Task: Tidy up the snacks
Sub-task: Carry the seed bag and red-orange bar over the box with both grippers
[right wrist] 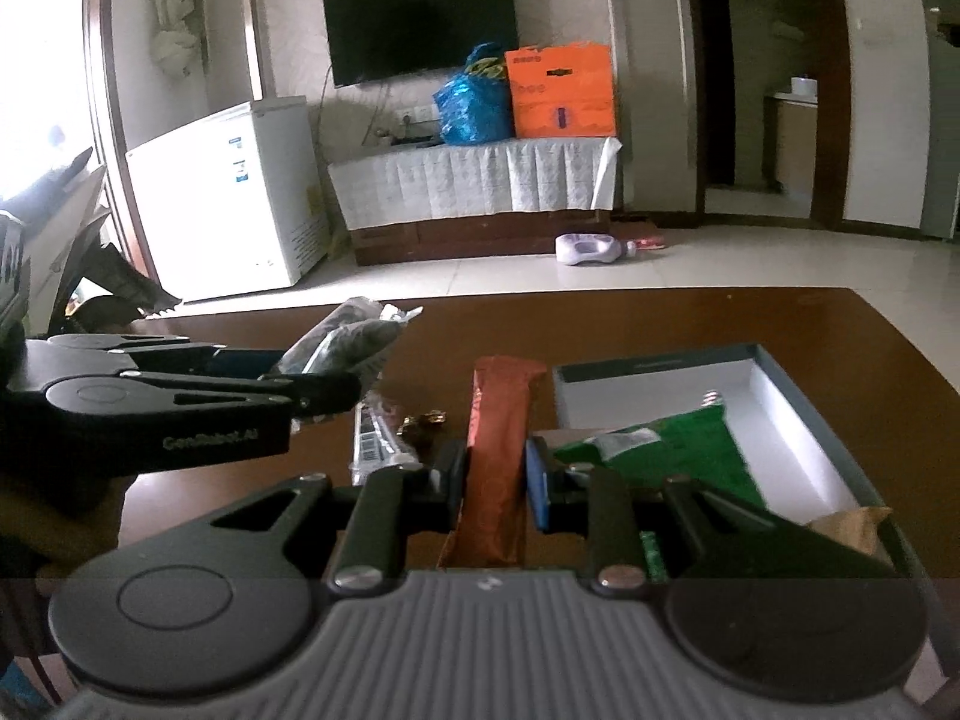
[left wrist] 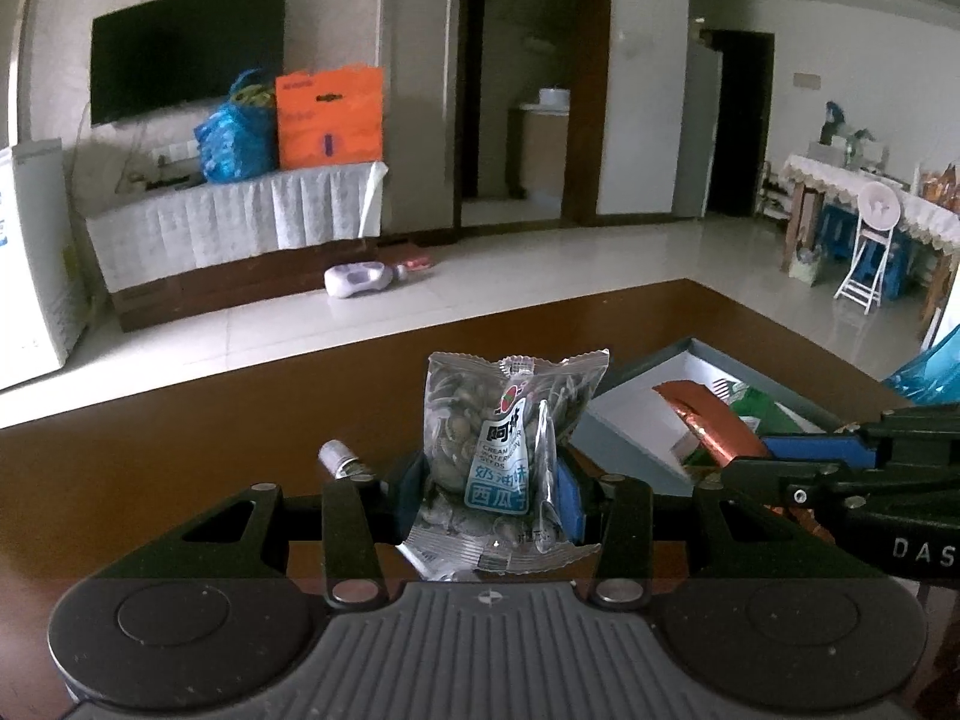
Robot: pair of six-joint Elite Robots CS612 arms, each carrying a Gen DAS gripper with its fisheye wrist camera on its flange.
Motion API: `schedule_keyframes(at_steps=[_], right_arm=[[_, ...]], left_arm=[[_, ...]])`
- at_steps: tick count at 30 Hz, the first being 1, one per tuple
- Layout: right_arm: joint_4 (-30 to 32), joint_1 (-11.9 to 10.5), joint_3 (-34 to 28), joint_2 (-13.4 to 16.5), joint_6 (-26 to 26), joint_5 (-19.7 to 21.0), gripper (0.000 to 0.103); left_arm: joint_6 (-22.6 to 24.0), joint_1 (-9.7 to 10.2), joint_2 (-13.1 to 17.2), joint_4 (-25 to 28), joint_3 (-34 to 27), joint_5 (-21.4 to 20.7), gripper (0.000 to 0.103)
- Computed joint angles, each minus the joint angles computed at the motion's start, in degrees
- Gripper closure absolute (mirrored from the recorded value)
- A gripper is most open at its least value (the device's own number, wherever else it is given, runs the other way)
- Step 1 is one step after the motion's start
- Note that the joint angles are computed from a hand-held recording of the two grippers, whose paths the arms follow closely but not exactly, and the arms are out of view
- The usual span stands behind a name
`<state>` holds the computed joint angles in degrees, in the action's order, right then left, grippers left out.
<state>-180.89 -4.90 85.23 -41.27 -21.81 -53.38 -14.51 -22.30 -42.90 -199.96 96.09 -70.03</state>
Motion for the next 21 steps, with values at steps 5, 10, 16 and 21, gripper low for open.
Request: schedule_keyframes(at_steps=[5, 10, 16, 21], right_arm=[[-1.78, -0.81, 0.61, -0.49, 1.58, -0.10, 0.081], [-3.12, -1.58, 0.84, -0.90, 2.87, -0.29, 0.081], [-4.39, -2.53, 0.86, -1.09, 4.40, -1.33, 0.081], [-5.09, -3.32, 1.04, -1.20, 5.22, -2.42, 0.081]], left_arm=[[0.31, -0.41, 0.34, 0.16, -0.73, -0.66, 0.058], [0.54, -0.60, 0.75, 0.14, -1.84, -2.10, 0.058], [0.54, -0.99, 1.30, -0.31, -3.14, -3.94, 0.058], [2.00, -1.64, 1.93, -0.39, -4.16, -5.35, 0.058]])
